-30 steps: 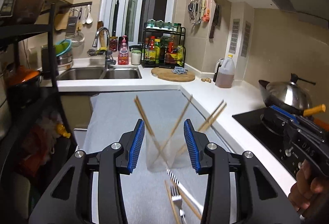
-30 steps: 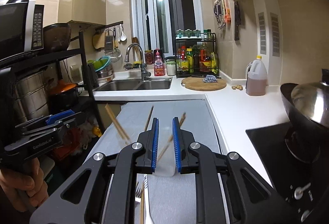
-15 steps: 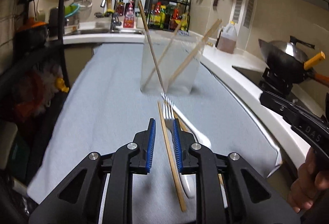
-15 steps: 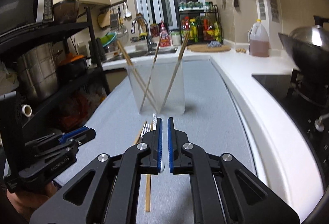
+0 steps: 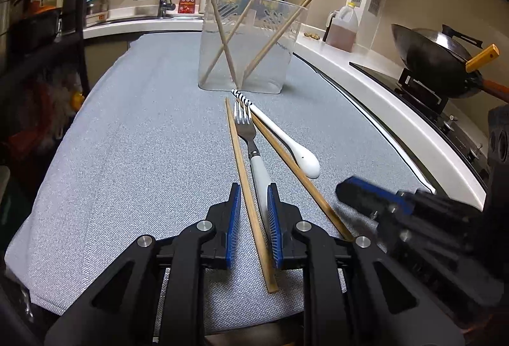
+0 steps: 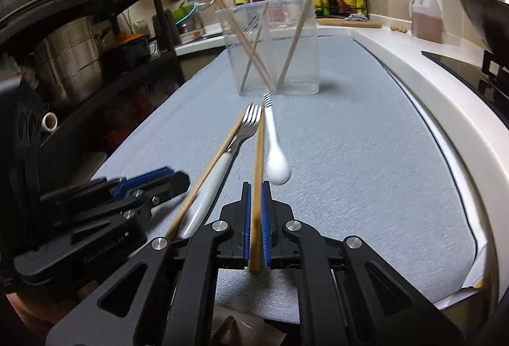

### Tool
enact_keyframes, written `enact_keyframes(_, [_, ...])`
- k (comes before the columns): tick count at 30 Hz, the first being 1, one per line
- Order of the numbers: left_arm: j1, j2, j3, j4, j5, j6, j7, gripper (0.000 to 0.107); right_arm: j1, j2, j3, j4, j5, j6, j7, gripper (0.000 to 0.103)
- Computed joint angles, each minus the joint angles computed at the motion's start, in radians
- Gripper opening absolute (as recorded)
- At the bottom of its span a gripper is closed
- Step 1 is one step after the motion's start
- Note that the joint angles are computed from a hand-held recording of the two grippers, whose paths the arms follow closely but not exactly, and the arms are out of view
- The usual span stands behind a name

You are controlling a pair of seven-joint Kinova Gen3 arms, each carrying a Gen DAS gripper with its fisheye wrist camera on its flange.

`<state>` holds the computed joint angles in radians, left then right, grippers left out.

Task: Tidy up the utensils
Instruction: 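Lower the left tool and close it on the white-handled fork while the right tool grasps a chopstick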

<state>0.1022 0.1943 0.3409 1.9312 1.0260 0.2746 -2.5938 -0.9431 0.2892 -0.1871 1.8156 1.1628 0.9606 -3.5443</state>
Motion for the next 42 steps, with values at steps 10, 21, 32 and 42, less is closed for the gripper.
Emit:
enact_keyframes(10, [-0.014,0.004,-0.004,0.005,0.085,0.015,-0.070,0.016,-0.032,0.047,0.020,-0.052,-0.067,0.042,0.089,0.000])
enact_keyframes(21, [0.016,0.006,-0.044,0.004,0.147,0.047,-0.132,0.016,-0.014,0.029,-0.009,-0.050,-0.064,0.068,0.105,0.000])
enact_keyframes(32, [0.046,0.037,-0.071,-0.029,0.055,0.119,-0.076,0.016,-0.022,0.032,0.013,-0.036,-0.108,0.048,0.103,0.016])
enact_keyframes(42, [0.120,0.038,-0.060,-0.049,-0.236,0.013,0.175,0.018,-0.039,0.045,0.017,-0.044,-0.100,0.068,0.121,0.006])
